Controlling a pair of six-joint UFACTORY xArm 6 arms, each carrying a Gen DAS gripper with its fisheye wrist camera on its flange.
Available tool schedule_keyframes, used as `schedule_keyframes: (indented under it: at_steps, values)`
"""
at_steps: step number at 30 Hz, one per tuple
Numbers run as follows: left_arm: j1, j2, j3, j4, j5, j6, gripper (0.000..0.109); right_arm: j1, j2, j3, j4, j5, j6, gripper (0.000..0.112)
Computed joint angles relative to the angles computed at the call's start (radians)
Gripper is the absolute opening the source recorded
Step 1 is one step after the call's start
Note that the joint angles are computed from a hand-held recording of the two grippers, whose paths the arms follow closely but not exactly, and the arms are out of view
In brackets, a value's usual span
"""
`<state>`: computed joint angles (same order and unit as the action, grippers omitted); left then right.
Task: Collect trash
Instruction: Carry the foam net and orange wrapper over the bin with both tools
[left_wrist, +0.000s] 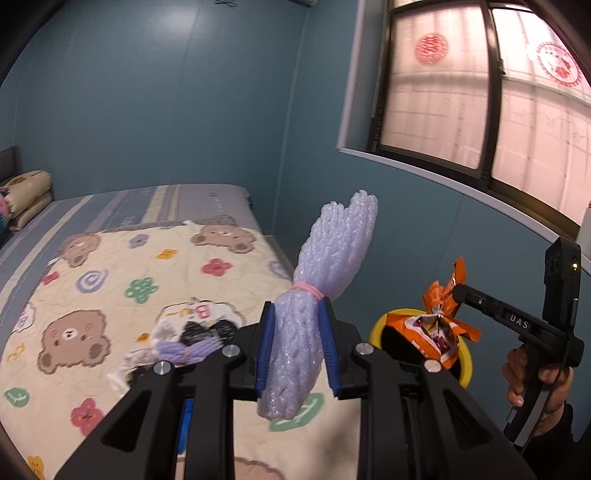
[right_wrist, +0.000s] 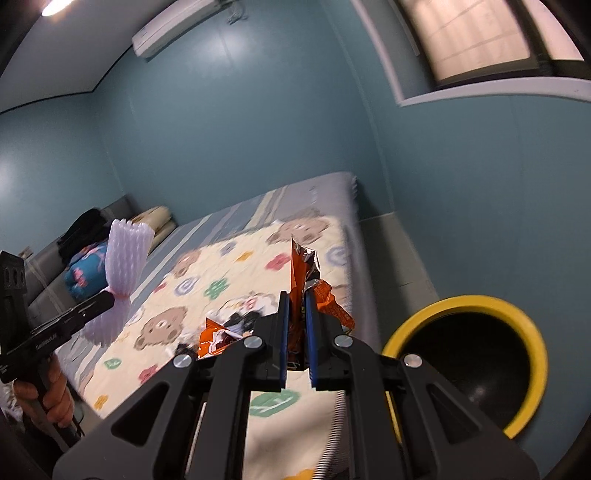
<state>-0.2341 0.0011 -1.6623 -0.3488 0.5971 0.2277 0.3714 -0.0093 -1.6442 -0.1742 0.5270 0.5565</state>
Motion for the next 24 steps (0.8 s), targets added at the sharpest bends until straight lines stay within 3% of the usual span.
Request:
schedule_keyframes:
  at_steps: [2,11,24]
  values:
    - [-0.023,0.026,-0.031,0.01,0.004,-0.003,0.023,-0.02,-0.032,0.028,-0.087,-0.003,0.064,0.008]
    - [-0.117,0.155,-0.174,0.038,0.042,0.002,0.023,-0.107,-0.14,0.142,-0.235,-0.003,0.184,0.008]
    - [-0.207,0.509,-0.608,0.094,0.263,-0.072,0.023,-0.175,-0.145,0.182,-0.549,0.102,0.374,0.008]
